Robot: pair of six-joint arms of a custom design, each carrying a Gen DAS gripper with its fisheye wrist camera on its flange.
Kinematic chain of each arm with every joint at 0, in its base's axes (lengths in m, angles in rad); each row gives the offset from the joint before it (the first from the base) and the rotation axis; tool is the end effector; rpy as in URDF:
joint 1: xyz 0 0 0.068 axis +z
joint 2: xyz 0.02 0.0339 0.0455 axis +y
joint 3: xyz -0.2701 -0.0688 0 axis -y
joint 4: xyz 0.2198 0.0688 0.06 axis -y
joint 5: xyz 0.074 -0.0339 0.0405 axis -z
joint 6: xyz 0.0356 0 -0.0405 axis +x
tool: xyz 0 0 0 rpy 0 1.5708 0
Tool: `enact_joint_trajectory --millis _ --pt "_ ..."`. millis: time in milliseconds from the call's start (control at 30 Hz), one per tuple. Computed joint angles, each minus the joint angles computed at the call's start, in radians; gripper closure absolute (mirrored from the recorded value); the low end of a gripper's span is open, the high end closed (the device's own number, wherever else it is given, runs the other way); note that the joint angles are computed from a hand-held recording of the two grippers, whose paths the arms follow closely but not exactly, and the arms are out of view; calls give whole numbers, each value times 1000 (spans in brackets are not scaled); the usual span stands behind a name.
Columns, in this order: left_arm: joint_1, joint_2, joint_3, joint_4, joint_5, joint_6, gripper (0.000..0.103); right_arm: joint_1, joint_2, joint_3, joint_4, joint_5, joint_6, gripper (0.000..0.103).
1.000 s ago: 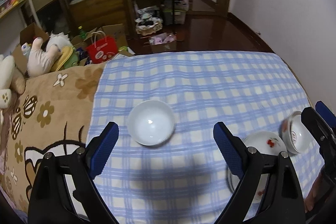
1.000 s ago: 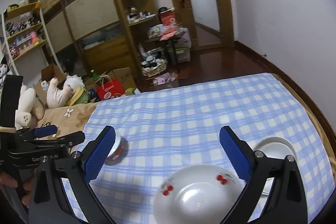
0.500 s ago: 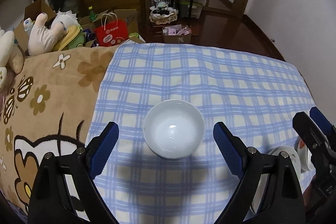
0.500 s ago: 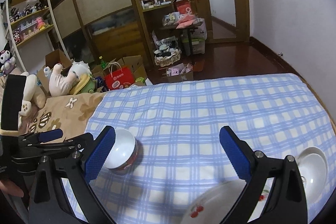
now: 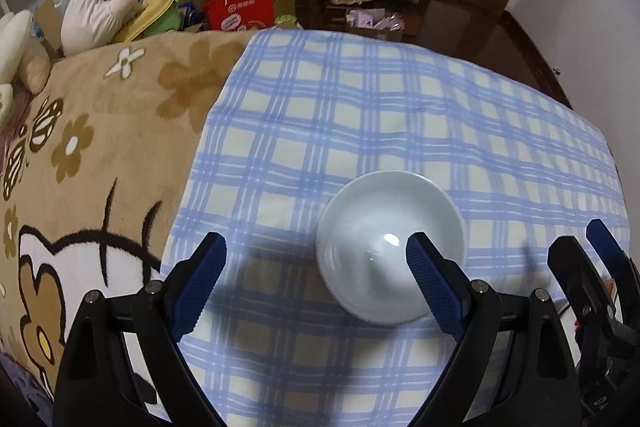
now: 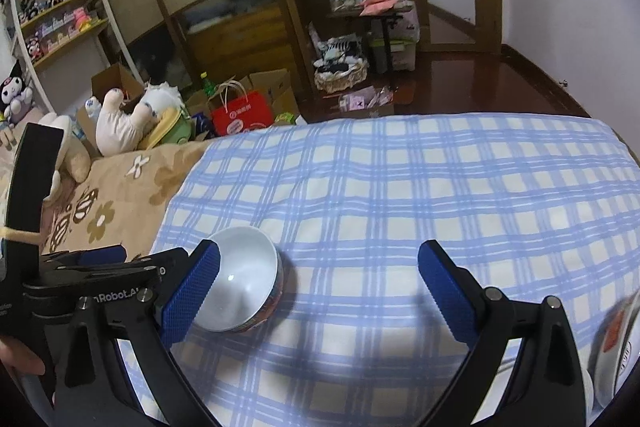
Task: Organize plates and bowls
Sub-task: 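Move both tools to another small white bowl on the cloth, then close both tools on opposite rims of the small white bowl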
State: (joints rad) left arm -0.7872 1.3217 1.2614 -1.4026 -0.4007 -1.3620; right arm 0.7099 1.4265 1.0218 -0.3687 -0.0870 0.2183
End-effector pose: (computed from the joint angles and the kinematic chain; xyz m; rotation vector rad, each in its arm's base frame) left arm 0.1425 -0.1233 0.3157 -0.8042 2.6149 0.1346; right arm 0.2143 0.1882 0.2729 -0.6291 2.3262 0.5481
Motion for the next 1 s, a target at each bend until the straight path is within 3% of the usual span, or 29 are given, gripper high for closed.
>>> enact_joint_trajectory --millis 267,467,633,667,767,1000 --pt "89 -45 -110 83 65 28 13 39 84 17 12 14 0 0" --pt "133 -52 -172 143 108 62 19 67 138 29 -6 35 -14 0" --pt "154 -57 -211 183 150 79 38 77 206 78 -73 27 -26 15" --pt "151 -60 -213 184 145 77 38 78 218 89 -87 23 -30 20" --pt "159 -79 -239 211 160 76 54 86 255 126 -130 27 -50 36" --pt "172 -70 -269 251 193 88 64 86 311 175 -173 -15 -39 58"
